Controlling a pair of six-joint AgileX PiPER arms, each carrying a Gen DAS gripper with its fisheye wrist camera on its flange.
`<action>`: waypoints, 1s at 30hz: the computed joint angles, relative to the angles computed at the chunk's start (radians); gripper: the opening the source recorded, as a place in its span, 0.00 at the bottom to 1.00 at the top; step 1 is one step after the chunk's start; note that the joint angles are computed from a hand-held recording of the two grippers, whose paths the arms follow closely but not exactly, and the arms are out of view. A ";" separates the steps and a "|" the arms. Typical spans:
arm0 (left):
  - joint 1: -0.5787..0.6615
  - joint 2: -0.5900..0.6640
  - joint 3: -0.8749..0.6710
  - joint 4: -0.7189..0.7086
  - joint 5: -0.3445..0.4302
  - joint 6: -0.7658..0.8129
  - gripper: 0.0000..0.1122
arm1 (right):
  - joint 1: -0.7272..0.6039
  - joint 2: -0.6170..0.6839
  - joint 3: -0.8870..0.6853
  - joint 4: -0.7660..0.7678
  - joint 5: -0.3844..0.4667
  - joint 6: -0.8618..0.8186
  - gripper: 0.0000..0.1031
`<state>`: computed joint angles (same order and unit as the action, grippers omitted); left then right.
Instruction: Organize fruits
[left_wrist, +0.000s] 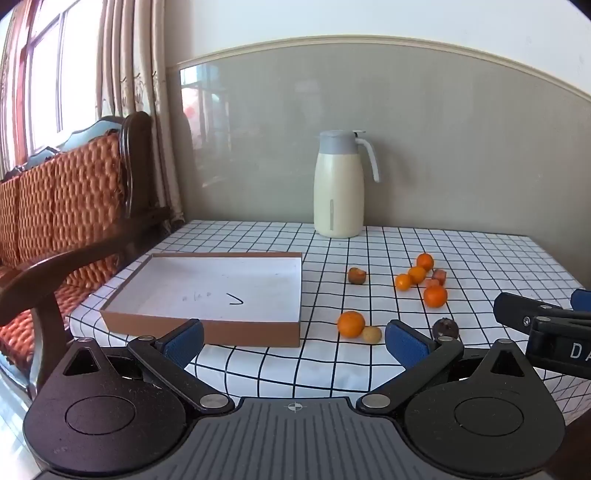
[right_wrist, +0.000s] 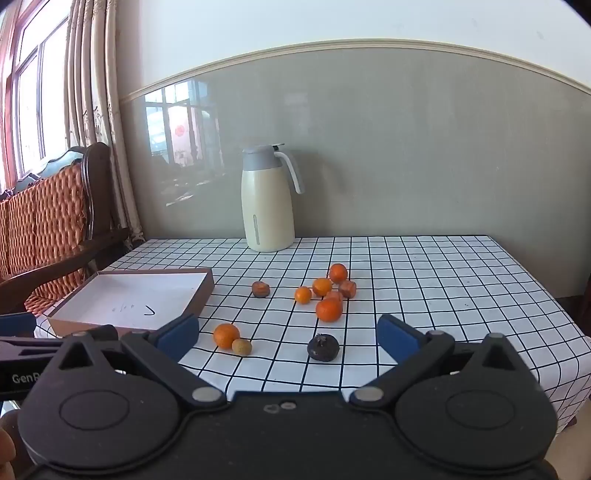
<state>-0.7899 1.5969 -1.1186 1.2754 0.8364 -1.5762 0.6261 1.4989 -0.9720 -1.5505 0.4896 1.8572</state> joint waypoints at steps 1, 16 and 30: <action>-0.001 0.004 -0.005 -0.001 0.004 -0.001 0.92 | 0.001 -0.001 0.005 -0.016 -0.001 0.017 0.94; 0.024 -0.009 0.013 0.012 -0.042 -0.052 0.92 | -0.005 -0.003 -0.003 0.018 -0.010 -0.017 0.94; 0.038 -0.002 0.011 0.003 -0.057 -0.050 0.92 | 0.002 0.001 0.006 0.007 0.002 0.000 0.94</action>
<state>-0.7517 1.5948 -1.1080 1.2783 0.7798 -1.6267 0.6282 1.5001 -0.9661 -1.5439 0.4915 1.8572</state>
